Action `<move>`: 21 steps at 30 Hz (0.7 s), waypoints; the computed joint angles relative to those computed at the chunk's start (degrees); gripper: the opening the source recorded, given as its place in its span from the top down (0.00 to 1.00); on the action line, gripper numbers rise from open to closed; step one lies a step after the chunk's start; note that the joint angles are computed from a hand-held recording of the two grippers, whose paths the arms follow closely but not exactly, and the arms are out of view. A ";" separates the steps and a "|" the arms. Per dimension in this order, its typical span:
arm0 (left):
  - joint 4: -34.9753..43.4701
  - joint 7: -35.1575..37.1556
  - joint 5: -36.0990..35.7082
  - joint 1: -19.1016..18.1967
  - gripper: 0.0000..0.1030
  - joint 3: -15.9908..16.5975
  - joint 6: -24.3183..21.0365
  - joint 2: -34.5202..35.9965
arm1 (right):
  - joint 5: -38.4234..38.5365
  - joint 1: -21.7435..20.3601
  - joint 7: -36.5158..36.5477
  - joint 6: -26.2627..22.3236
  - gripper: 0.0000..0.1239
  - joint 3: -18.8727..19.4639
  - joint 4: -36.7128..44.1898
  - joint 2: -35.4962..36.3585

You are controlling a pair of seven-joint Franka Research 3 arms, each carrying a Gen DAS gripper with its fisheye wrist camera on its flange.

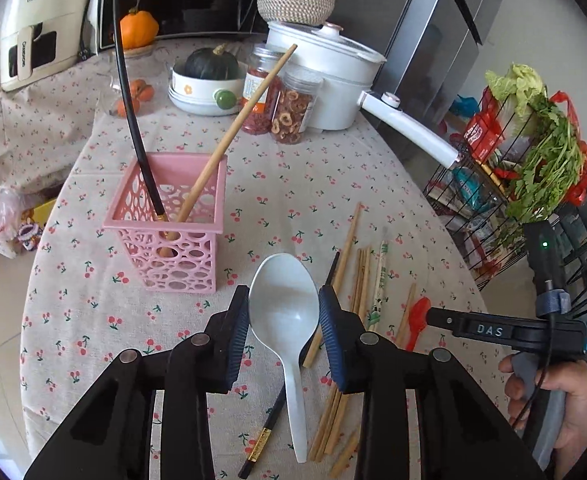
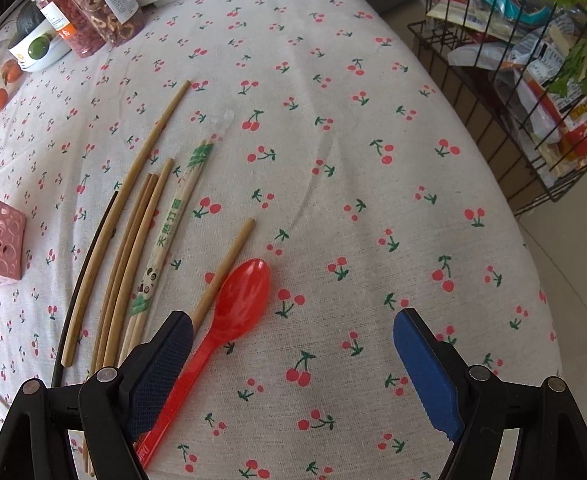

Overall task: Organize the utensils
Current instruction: 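Grasp the white spoon with the left tool while the right tool grasps the red spoon, then place the white spoon into the pink basket with the left tool while the right holds the red spoon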

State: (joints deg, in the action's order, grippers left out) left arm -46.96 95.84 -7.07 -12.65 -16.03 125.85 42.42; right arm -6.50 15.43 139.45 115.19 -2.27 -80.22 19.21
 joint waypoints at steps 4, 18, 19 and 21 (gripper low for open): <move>-8.38 4.37 -2.60 3.07 0.65 -1.65 4.90 -5.45 | 1.67 -0.34 -0.05 -1.07 0.45 0.13 2.51 2.34; -12.60 7.72 -5.56 5.58 0.65 -1.63 7.32 -8.50 | -2.12 2.35 -3.91 -6.54 0.89 -1.00 12.50 9.28; -12.95 7.86 -5.77 5.76 0.65 -1.69 7.75 -8.75 | -1.59 2.19 -3.88 -5.46 0.91 -0.94 11.50 8.74; -13.87 8.29 -6.34 6.18 0.65 -1.92 8.89 -9.39 | -0.43 1.78 -3.57 -2.53 0.96 -0.77 8.78 7.24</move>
State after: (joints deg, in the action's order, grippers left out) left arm -60.83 104.14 -13.41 -6.47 -17.95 134.74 33.04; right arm -6.93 17.21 135.88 112.66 -3.04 -71.44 26.45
